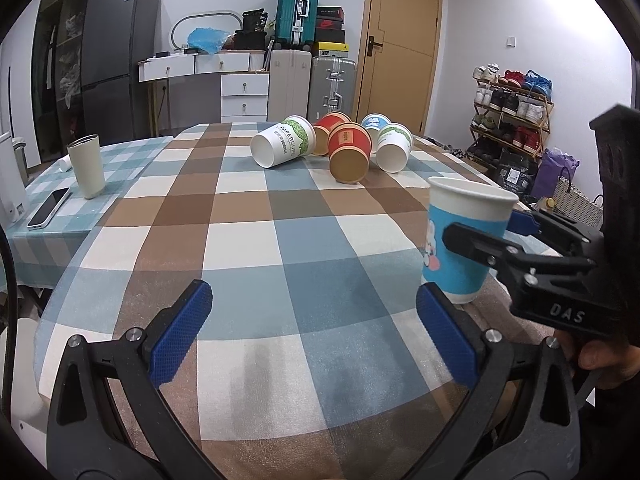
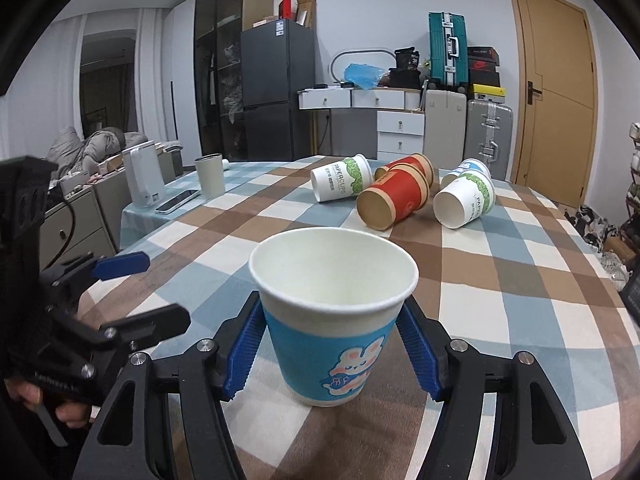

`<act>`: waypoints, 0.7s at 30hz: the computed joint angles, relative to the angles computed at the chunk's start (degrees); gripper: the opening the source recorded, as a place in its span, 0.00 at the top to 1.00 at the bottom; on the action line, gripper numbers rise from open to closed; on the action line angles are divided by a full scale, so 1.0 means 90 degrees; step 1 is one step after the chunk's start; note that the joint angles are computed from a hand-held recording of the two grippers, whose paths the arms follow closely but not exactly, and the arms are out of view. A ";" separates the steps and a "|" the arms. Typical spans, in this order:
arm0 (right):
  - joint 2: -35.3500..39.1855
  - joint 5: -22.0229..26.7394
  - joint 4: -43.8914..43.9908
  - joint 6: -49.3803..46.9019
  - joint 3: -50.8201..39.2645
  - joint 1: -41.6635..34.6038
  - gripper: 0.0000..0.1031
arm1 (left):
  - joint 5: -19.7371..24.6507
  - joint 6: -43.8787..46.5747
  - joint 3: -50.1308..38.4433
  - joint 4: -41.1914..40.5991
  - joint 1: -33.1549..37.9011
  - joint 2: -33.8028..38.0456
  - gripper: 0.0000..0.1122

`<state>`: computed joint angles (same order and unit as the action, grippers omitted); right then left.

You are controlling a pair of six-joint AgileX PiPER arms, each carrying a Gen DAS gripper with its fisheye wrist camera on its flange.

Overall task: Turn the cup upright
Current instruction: 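Rotate the blue cup upright with the right gripper and lower it onto the table, then open the right gripper and withdraw from the upright blue cup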

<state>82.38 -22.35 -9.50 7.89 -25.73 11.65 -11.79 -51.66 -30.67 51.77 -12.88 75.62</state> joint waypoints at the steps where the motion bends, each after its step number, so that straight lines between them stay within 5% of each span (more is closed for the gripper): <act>1: -0.0015 -0.0131 -0.0269 0.0239 0.0063 -0.0089 0.25 | 0.0008 0.0059 0.0002 -0.0051 -0.0020 0.0004 0.09; 8: -0.0423 -0.0761 -0.1501 0.1244 0.0403 -0.0642 0.03 | -0.0145 0.0389 0.0084 -0.0350 -0.0061 -0.0050 0.09; 21: -0.0761 -0.2113 -0.2633 0.1439 0.1270 -0.1669 0.00 | -0.0573 0.1526 0.0389 -0.1419 -0.0177 -0.0313 0.09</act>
<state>75.54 -41.36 -33.19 20.84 -14.31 -3.37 -16.94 -37.93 -27.17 39.00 -14.47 72.81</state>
